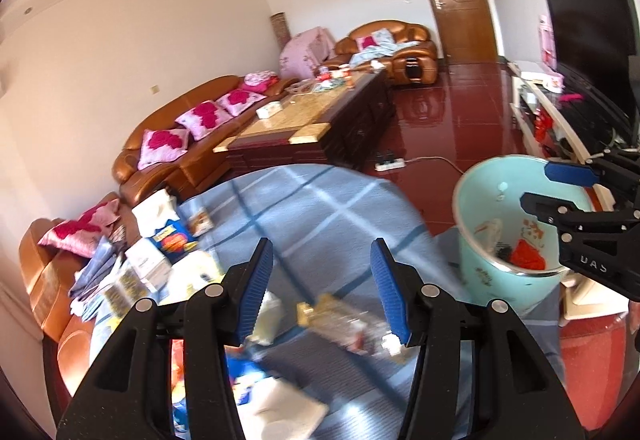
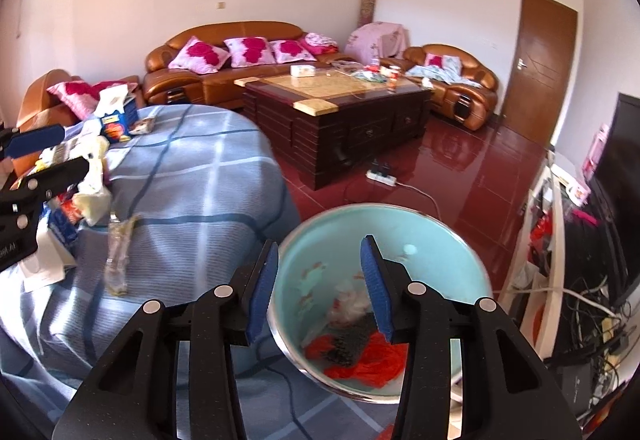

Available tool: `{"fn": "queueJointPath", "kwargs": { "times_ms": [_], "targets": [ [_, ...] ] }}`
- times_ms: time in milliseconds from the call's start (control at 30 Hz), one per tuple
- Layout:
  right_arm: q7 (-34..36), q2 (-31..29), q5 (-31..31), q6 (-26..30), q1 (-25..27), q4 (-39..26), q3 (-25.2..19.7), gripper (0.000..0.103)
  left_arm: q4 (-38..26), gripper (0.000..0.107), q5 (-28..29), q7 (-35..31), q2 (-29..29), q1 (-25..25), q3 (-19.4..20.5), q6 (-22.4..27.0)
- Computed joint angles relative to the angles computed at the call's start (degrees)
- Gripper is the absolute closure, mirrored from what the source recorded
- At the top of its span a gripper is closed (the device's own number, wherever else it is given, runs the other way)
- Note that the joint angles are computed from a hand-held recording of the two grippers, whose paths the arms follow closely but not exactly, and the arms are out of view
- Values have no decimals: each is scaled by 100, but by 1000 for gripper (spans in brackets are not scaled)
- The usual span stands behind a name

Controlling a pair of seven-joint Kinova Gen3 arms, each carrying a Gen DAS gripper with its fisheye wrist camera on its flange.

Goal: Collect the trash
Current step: 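Move both tools back over the table toward the remaining wrappers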

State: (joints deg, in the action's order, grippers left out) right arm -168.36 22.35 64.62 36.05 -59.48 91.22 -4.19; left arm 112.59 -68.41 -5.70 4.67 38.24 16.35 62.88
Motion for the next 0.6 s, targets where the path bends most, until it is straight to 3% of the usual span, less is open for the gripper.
{"fn": "queueJointPath", "kwargs": {
  "times_ms": [400,600],
  "targets": [
    [860,398,-494,-298,-334,-678,33,59,1012,51,554,382,-1033,-688,191,445],
    [1452,695,-997,-466,-540,-1085,139,59,1506,51,956,436,-1431,-1197,226,392]
  ]
}}
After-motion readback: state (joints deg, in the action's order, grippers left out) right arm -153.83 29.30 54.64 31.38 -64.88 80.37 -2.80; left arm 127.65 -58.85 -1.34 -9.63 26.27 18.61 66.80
